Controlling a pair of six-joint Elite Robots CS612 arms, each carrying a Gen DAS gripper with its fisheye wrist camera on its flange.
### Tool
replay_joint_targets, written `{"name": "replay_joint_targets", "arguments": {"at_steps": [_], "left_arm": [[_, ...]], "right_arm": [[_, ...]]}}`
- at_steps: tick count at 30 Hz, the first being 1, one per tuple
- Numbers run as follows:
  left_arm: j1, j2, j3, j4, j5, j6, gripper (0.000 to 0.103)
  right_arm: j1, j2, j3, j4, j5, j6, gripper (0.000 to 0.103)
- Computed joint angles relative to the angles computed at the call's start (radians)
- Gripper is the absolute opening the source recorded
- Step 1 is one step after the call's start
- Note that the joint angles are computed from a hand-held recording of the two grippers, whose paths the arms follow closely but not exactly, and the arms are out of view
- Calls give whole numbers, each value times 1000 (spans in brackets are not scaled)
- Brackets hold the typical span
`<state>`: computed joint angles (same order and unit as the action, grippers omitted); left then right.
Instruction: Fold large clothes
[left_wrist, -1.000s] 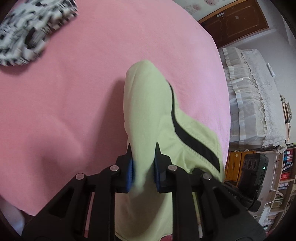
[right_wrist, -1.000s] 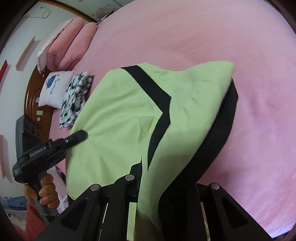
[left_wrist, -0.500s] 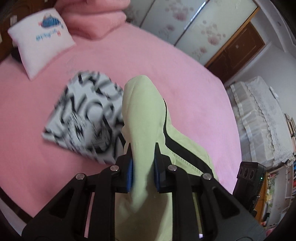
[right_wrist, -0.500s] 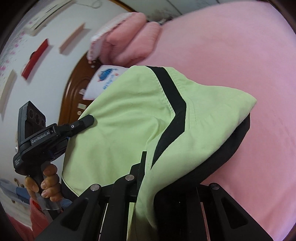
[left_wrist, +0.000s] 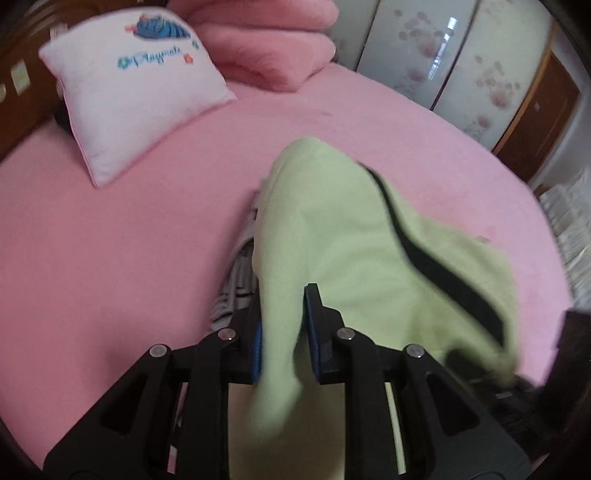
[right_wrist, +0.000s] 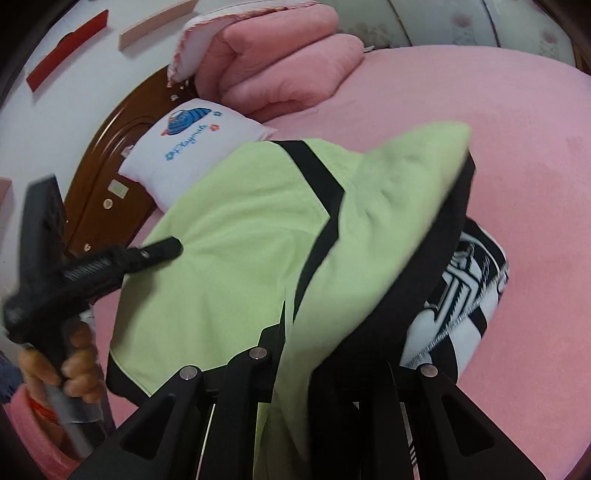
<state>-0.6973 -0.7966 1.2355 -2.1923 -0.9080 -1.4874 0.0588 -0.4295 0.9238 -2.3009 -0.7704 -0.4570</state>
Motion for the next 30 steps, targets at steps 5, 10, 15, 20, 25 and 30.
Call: {"name": "replay_joint_targets", "arguments": {"at_steps": [5,10,15,20,25,30], "left_arm": [[4,-18,109,-193,33,-2,26],[8,0,39,-23,47,5,32],[-26,32,-105,300,75,-216,32],[-83,33,-177,459,81,-386,32],[-146,69,-290,561,40,-442,42],[-228,179,-510,678,-25,-492,42]], "right_arm": [[-22,-5,25,67,11,-42,23],[-33,-32,66,46,-10,-6,25],[-65,-109,212,-100,-63,102,44],[-124,-202,372,-200,-146,145,48],[-202,-284,494,-161,-229,105,48],[-321,-361,595,-81,-302,37,62]]}}
